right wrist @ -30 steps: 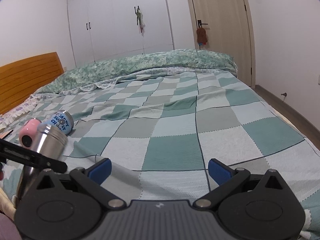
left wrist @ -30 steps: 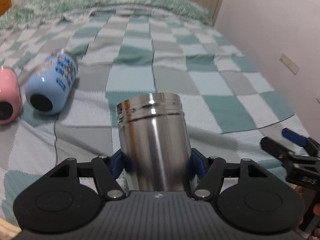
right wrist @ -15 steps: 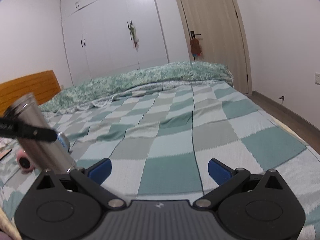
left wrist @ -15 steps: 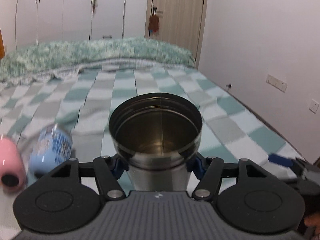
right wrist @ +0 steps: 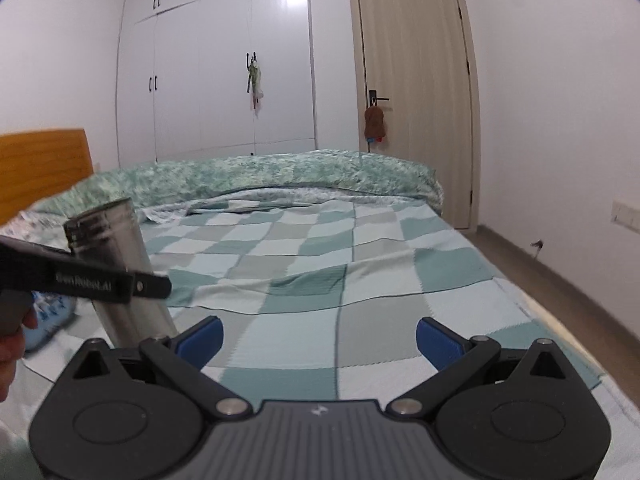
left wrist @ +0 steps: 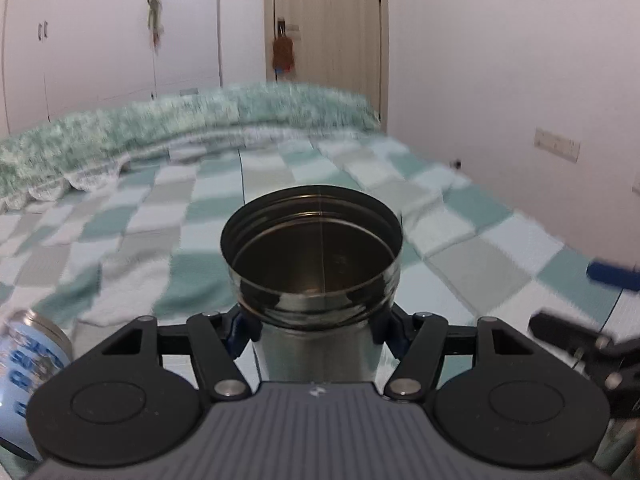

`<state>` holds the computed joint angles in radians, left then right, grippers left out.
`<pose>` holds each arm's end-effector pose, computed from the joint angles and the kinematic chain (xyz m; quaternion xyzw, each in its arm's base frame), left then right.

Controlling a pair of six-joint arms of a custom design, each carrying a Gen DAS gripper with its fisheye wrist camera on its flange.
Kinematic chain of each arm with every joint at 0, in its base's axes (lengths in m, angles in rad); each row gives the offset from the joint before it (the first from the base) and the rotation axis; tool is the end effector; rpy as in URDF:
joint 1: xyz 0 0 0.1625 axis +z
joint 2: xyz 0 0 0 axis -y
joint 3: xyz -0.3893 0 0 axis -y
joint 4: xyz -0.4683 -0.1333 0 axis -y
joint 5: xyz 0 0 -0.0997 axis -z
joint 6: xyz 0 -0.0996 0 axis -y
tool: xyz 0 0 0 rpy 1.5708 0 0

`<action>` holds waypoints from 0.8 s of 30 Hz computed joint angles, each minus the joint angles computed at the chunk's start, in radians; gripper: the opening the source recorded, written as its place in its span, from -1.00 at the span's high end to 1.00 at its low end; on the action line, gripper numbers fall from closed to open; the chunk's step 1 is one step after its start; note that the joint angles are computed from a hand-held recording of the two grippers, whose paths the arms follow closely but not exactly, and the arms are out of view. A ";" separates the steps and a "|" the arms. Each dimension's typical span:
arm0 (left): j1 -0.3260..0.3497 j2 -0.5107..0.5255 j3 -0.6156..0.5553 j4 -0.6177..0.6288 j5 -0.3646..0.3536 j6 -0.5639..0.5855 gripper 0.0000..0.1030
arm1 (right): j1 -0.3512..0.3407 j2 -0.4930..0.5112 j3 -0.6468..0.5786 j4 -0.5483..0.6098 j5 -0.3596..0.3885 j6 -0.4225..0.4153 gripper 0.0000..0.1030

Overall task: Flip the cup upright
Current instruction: 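Grasp the silver cup with the left gripper and rotate it upright, then set the upright silver cup on the blanket and open the left gripper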

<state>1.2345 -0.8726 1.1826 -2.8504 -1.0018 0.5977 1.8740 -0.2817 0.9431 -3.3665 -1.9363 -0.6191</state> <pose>-0.0947 -0.8375 0.3526 0.2655 0.8172 -0.4111 0.3045 0.3530 -0.8011 0.0341 0.2816 -0.7862 0.4976 0.2345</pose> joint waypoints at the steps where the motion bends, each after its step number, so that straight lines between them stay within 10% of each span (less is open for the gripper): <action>1: 0.007 0.002 0.003 -0.006 -0.017 -0.009 -0.23 | -0.001 0.000 -0.001 0.007 0.002 0.001 -1.00; 5: 0.016 0.004 0.005 -0.015 -0.041 0.004 -0.25 | -0.001 0.003 0.001 0.011 0.009 -0.016 -1.00; 9: 0.015 -0.021 0.039 -0.067 -0.061 0.008 -1.00 | 0.010 -0.010 0.029 -0.013 0.006 -0.039 -1.00; 24: -0.053 -0.487 0.546 -0.417 -0.093 0.122 -1.00 | 0.114 -0.169 0.369 -0.191 0.031 -0.006 -1.00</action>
